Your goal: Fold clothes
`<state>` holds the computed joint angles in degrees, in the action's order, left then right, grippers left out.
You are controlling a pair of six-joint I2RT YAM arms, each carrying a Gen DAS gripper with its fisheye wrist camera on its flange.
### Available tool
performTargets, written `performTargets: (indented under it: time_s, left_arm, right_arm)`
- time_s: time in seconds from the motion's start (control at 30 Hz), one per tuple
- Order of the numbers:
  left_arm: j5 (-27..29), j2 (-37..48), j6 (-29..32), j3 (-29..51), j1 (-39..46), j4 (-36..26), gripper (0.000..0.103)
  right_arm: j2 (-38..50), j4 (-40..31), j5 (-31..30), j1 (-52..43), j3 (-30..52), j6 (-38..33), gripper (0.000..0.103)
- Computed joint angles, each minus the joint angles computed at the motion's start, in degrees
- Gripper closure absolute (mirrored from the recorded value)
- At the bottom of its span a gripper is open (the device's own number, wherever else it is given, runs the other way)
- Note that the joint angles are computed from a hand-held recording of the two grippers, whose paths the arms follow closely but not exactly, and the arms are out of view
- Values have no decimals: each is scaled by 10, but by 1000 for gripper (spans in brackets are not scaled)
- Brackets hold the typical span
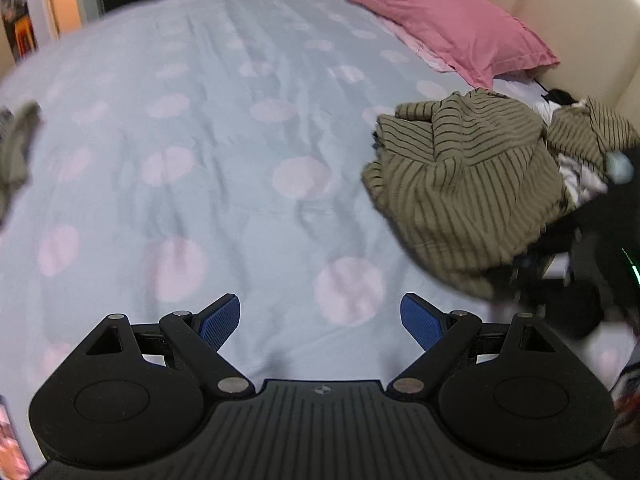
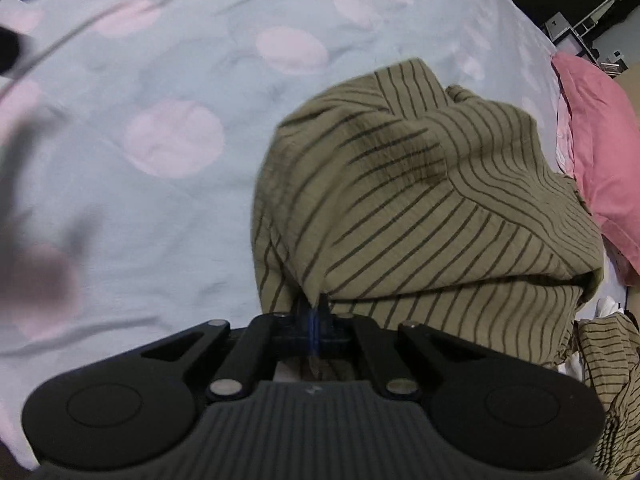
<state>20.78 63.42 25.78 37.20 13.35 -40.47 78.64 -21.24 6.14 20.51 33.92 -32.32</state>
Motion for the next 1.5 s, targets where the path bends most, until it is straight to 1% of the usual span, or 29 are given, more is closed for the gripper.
performTargets:
  time_s: [0.03, 0.1, 0.17, 0.2, 0.23, 0.27, 0.37, 0.5, 0.53, 0.57, 0.7, 0.77, 0.8, 0.83, 0.87, 0.9, 1.03, 1.1, 1.17, 1.2, 1.27, 1.37, 1.43, 1.5]
  left_arm:
    - [-2, 17, -28, 2, -22, 15, 15]
    - [-4, 38, -99, -7, -74, 64, 15]
    - [12, 59, -152, -17, -113, 117, 15]
    - [22, 76, -171, -17, -123, 133, 13]
    - [33, 95, -188, -16, -133, 148, 5]
    - [45, 116, -205, -15, -135, 161, 0]
    - [83, 182, -253, -9, -142, 198, 0]
    - [77, 210, -291, -14, -151, 251, 0]
    - [68, 217, -290, -12, -155, 260, 0]
    - [58, 223, -299, -10, -166, 268, 0]
    - [58, 260, -316, 4, -177, 288, 0]
    - [86, 284, -306, 22, -174, 269, 0]
    - [112, 302, -287, 40, -168, 241, 5]
    - [127, 311, -276, 53, -164, 216, 41]
    - [120, 312, -275, 58, -165, 202, 77]
    - [118, 304, -279, 55, -160, 201, 102]
    - [118, 243, -278, 44, -136, 187, 103]
    - [108, 190, -247, 48, -123, 155, 103]
    - [115, 143, -216, 56, -96, 127, 103]
    - [120, 121, -200, 63, -80, 109, 103]
    - [150, 88, -161, 91, -37, 61, 103]
    - [248, 80, -71, 184, 72, -58, 103]
    - [304, 89, 9, 251, 146, -150, 103]
    - [359, 118, 102, 332, 218, -256, 103]
  right_arm:
    - [-13, -5, -7, -3, -4, -3, 102]
    - [-35, -8, -15, -10, -15, -14, 102]
    - [-53, -21, -17, -10, -17, -15, 102]
    - [-59, -26, -19, -11, -16, -14, 102]
    - [-57, -26, -25, -16, -16, -16, 102]
    - [-56, -25, -31, -22, -15, -18, 102]
    - [-45, -26, -50, -36, -5, -23, 102]
    - [-28, -18, -67, -34, 5, -23, 102]
    - [-25, -17, -71, -33, 5, -24, 102]
    - [-24, -16, -75, -32, 6, -24, 102]
    - [-18, -15, -92, -30, 8, -26, 102]
    - [-20, -16, -109, -34, 9, -35, 102]
    - [-28, -22, -121, -36, 9, -42, 102]
    - [-36, -28, -129, -36, 10, -47, 102]
    - [-42, -32, -132, -35, 10, -47, 102]
    - [-47, -35, -135, -34, 11, -48, 102]
    - [-72, -48, -152, -28, 15, -46, 102]
    - [-100, -59, -158, -17, 17, -33, 102]
    - [-130, -69, -165, -3, 24, -13, 102]
    - [-145, -75, -168, 7, 31, 0, 102]
    - [-180, -85, -173, 30, 46, 26, 102]
    - [-237, -91, -172, 75, 69, 64, 102]
    - [-272, -88, -161, 117, 89, 91, 102]
    - [-298, -82, -147, 168, 110, 122, 102]
